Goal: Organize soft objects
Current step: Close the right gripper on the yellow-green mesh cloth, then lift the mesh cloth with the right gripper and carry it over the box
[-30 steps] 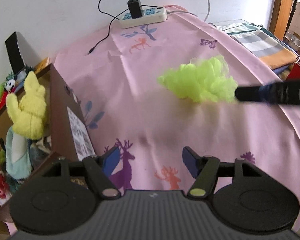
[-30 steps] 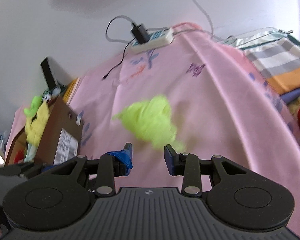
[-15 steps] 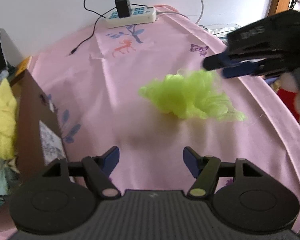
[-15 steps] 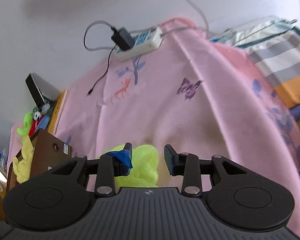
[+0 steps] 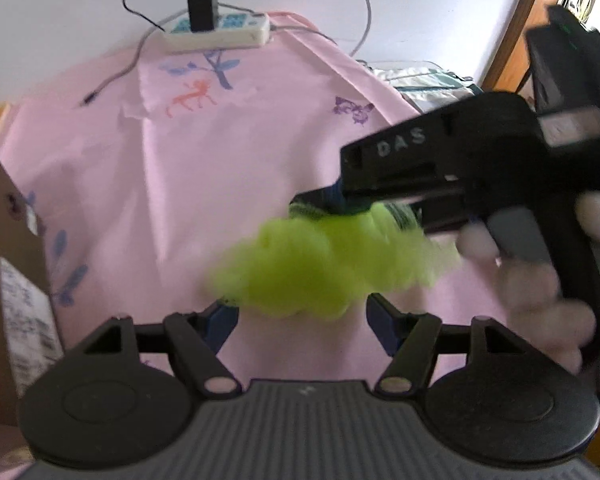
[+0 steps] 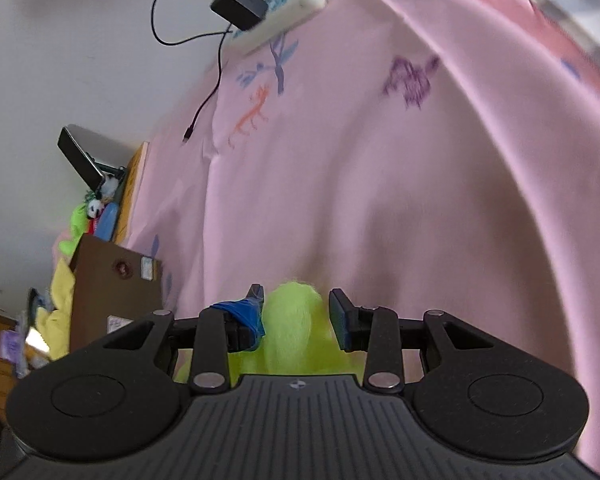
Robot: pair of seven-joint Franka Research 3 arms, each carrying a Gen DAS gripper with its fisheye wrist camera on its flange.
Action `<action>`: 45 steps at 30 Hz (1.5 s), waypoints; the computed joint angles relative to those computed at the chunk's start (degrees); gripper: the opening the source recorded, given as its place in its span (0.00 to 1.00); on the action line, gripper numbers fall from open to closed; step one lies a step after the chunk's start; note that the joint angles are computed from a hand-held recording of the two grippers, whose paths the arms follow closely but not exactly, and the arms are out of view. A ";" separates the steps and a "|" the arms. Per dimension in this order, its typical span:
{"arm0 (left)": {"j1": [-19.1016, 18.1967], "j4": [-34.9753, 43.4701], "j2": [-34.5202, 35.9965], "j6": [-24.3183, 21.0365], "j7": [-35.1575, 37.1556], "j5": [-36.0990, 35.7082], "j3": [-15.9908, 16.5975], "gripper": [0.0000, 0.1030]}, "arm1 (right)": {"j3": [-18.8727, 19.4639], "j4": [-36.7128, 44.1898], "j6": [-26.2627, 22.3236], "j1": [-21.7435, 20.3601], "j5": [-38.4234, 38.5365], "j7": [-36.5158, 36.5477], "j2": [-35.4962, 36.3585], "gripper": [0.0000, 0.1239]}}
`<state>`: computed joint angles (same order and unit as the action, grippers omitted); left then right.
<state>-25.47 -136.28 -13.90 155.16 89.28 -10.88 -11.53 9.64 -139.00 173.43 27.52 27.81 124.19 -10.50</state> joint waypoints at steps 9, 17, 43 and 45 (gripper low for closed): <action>-1.70 1.13 1.97 -2.05 8.13 -9.49 0.94 0.67 | -5.10 -6.20 -1.39 7.75 16.18 -10.00 -7.27 0.15; -4.82 -3.84 -3.83 0.18 16.42 -11.68 1.65 0.59 | 0.25 -8.98 -3.29 3.79 9.79 -1.81 -11.77 0.17; -1.50 -19.49 -35.15 3.68 14.44 -0.94 16.07 0.57 | 14.24 19.34 3.67 -2.40 -34.17 22.27 9.05 0.17; -0.57 -18.90 -34.50 4.62 14.96 0.22 17.33 0.57 | 12.81 23.45 3.32 -1.25 -43.35 27.96 12.30 0.17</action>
<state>-26.04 -155.18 -48.40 159.79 104.24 -10.66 5.81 22.46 -115.56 176.74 26.27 -15.54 152.15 1.80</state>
